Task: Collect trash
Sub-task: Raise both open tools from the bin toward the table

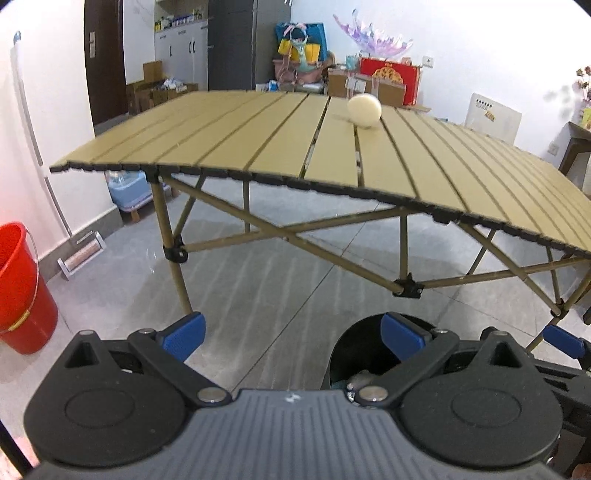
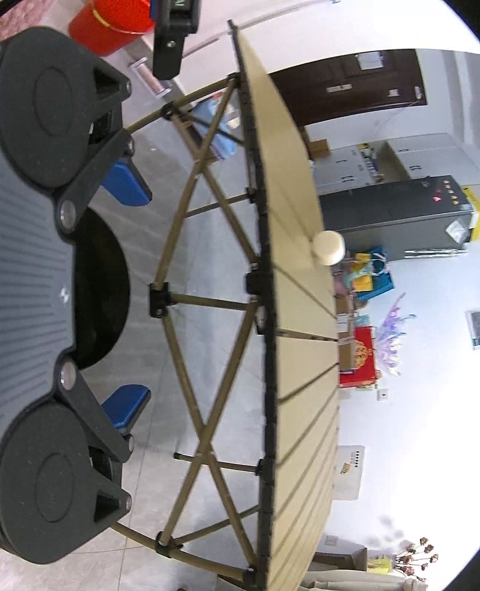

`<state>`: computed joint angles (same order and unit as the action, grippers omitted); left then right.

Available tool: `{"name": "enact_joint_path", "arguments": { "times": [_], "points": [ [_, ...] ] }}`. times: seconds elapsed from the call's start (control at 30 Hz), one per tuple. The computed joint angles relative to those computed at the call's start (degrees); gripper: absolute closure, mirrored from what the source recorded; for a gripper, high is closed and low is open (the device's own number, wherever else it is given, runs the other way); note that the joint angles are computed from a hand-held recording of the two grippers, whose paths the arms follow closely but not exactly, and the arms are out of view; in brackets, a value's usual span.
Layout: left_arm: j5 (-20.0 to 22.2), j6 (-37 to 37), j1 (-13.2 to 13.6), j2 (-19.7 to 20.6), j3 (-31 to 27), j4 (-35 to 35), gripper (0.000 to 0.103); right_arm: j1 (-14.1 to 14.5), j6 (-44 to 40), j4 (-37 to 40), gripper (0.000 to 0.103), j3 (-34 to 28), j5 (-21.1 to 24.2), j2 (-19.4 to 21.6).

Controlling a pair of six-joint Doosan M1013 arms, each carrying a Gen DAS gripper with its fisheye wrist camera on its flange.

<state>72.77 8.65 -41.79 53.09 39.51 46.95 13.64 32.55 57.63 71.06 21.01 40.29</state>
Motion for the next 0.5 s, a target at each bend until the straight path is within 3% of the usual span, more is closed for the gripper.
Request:
{"name": "enact_joint_path", "arguments": {
  "times": [0.23,0.5],
  "points": [
    [-0.5,-0.8,-0.9,-1.2,0.7,3.5,0.0,-0.6,-12.2,9.4,0.0,1.8,-1.3,-2.2],
    [-0.6,0.6,-1.2,-1.2,-0.8,6.3,0.0,-1.2,-17.8,15.1,0.0,2.0,-2.5,-3.5]
  ]
}}
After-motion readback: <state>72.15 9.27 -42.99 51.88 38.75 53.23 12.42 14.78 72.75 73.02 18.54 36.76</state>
